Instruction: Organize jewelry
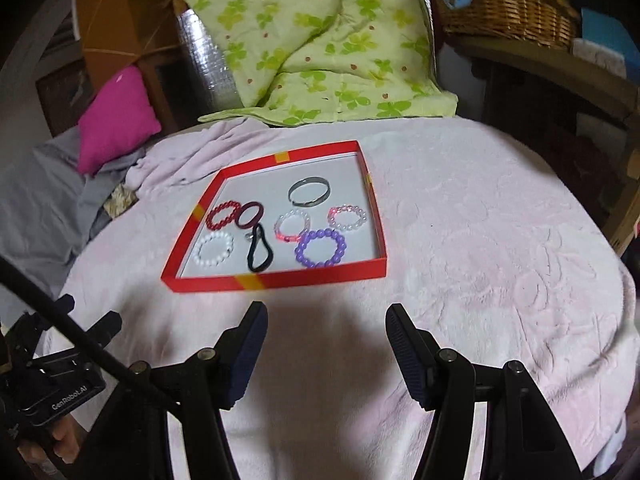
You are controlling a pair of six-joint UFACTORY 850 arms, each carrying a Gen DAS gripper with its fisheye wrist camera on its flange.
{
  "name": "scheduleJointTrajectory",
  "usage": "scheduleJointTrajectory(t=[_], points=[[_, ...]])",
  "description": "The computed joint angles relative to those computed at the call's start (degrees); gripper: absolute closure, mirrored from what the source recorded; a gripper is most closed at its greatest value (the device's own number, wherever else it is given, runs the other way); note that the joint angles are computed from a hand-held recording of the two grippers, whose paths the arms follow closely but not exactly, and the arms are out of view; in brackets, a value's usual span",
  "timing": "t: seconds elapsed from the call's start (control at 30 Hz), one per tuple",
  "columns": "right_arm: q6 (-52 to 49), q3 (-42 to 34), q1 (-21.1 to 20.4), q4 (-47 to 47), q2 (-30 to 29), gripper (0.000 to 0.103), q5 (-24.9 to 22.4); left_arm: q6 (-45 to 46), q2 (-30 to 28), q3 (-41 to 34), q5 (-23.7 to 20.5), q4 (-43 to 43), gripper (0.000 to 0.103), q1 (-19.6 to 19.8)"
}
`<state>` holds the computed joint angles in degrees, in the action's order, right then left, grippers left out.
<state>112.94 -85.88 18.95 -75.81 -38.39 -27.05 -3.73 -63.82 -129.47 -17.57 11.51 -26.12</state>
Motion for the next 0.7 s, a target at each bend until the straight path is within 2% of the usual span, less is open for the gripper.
scheduleJointTrajectory(t=[0.07,0.13,0.2,0.27,0.33,0.5,0.7], points=[[-1.73,-1.56,0.58,0.57,-1.07,0.038,-1.73,-4.66,-0.74,-1.00,0.72,3.66,0.013,0.21],[-3.42,-3.60,0.71,1.96,-2.48,0.038,-3.26,-9.40,-2.77,-4.31,-0.46,6.97,0.013,0.48],[-6.08,-5.52,0.51,3.72,-3.69,0.038,-3.30,-11.87,-7.54,-12.64,-4.61,7.80,0.013,0.50],[-8.49,-7.33,0.58,5.54,-4.80,0.038,-4.12,-10.63,-11.44,-19.72,-7.98,5.97,0.013,0.45],[-10.28,-8.66,0.73,6.45,-5.66,0.038,-5.00,-9.18,-13.66,-23.80,-9.63,4.62,0.013,0.34],[-13.58,-11.16,1.21,8.68,-7.17,0.038,-8.08,-7.25,-13.72,-23.73,-8.85,2.66,0.013,-0.11],[-13.97,-12.33,3.08,4.34,-7.83,0.037,-15.87,-8.09,-13.00,-21.89,-7.42,4.79,0.013,-0.78]])
